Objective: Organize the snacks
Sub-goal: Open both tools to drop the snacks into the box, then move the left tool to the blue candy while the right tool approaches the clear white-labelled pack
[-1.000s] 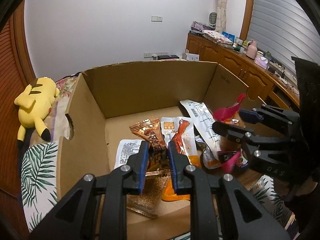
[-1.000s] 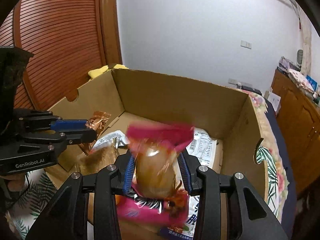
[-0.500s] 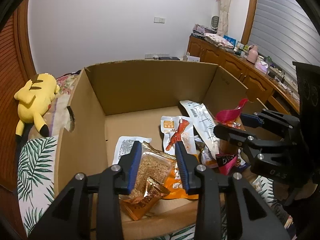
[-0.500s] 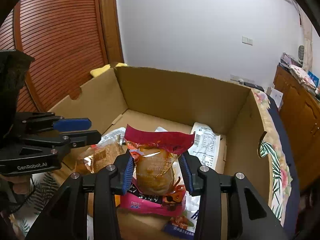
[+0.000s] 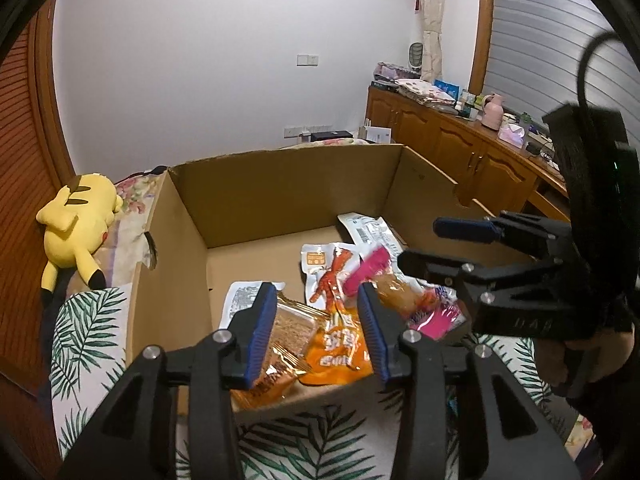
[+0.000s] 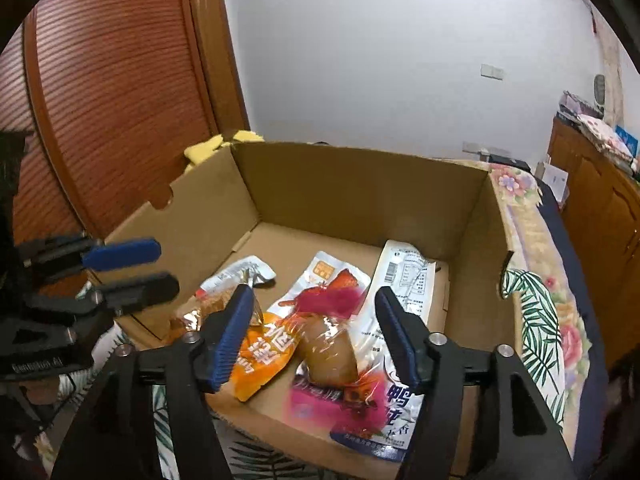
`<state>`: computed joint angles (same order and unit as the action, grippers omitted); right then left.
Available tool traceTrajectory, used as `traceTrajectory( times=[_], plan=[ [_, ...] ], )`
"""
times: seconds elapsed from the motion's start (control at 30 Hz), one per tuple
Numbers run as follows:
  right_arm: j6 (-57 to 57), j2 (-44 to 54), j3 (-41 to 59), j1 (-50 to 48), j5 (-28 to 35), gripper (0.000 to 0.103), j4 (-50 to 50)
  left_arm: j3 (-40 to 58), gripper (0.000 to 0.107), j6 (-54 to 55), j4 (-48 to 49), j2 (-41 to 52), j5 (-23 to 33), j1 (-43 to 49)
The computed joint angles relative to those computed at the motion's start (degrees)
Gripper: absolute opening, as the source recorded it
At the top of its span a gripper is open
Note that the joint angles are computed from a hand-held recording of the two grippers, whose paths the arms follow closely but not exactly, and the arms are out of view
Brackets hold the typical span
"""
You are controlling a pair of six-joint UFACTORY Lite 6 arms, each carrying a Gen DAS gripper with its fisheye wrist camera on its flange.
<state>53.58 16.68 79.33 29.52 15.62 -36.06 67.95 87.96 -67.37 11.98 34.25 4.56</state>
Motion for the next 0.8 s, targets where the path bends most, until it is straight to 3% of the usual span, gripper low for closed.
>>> traceTrajectory(
  times=[0.07,0.23,0.5,0.67,0.8],
  plan=[
    [0.26,-0.98,0.46,0.58,1.99,0.068,-0.45,-1.71,0.042,-0.07,0.16,-1.92,0.36,0.16],
    [11.97,-8.29,-5.66,3.71,3.96,0.068,-12.55,-6.18,0.043,0.47,0.53,-7.17,1.15,0.84],
    [26.69,-30.86,-29.07,12.73,11.46,0.065,-24.75,-17.28,0.043,5.45,-0.93,-19.07,4.81,3.62],
    [30.25,-37.44,-39.55,13.15,11.11,0.062,-24.75,-23.99,0.043,6.41,-0.41,-24.75,7.02,4.37],
    [32.71,-36.18,-44.14,10.33,8.7,0.062,-25.48,-29.65,0.043,8.46,-1.0,-28.02,5.8,3.42]
  ],
)
